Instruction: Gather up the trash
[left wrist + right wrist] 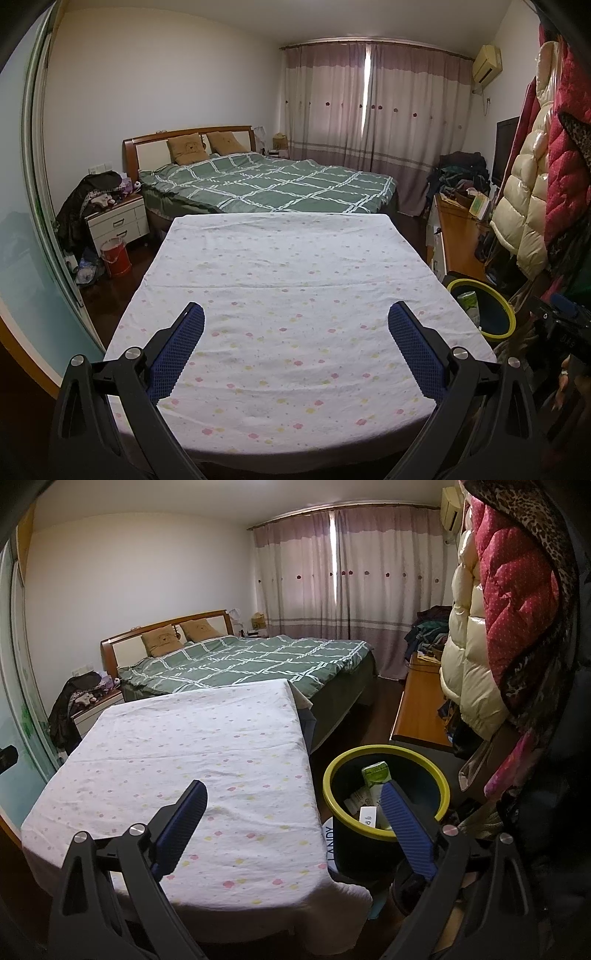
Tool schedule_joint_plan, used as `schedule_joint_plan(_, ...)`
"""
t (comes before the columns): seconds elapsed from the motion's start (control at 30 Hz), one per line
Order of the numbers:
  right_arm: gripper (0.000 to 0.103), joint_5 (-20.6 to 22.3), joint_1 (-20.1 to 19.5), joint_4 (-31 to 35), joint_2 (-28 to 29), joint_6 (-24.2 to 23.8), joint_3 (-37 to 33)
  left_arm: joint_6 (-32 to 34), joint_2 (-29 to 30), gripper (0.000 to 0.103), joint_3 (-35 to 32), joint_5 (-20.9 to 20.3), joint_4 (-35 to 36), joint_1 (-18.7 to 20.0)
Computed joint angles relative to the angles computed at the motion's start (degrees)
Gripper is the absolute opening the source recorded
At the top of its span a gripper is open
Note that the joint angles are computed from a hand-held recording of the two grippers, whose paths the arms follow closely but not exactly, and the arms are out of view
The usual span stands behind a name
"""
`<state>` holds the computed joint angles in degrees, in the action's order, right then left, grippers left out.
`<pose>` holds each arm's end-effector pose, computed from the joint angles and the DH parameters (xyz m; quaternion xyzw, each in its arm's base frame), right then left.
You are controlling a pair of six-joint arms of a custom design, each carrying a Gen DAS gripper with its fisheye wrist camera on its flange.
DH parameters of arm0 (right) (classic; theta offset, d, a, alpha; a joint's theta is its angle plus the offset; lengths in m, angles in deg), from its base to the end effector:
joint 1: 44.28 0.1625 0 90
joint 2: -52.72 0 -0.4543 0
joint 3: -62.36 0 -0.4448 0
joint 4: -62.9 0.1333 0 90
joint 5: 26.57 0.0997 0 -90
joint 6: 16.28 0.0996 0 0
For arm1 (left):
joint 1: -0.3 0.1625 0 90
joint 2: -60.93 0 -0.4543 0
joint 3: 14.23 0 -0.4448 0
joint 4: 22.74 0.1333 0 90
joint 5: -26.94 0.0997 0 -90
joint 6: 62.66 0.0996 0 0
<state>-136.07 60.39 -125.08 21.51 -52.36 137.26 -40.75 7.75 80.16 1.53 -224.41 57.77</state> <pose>0.3107 -0.7917 0.1168 0.3060 -0.8255 0.4138 0.2316 -0.1777 -0.6938 0.3128 0.0418 0.7550 -0.5259 0.3894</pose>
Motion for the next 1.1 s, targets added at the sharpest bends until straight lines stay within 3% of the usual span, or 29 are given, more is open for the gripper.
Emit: schedule_joint_plan(1.1, 0.09, 0.0, -0.5, 0.7, 0.3, -0.3, -0.1, 0.1, 0.6, 0.098, -0.2, 0.0, -0.9, 0.5)
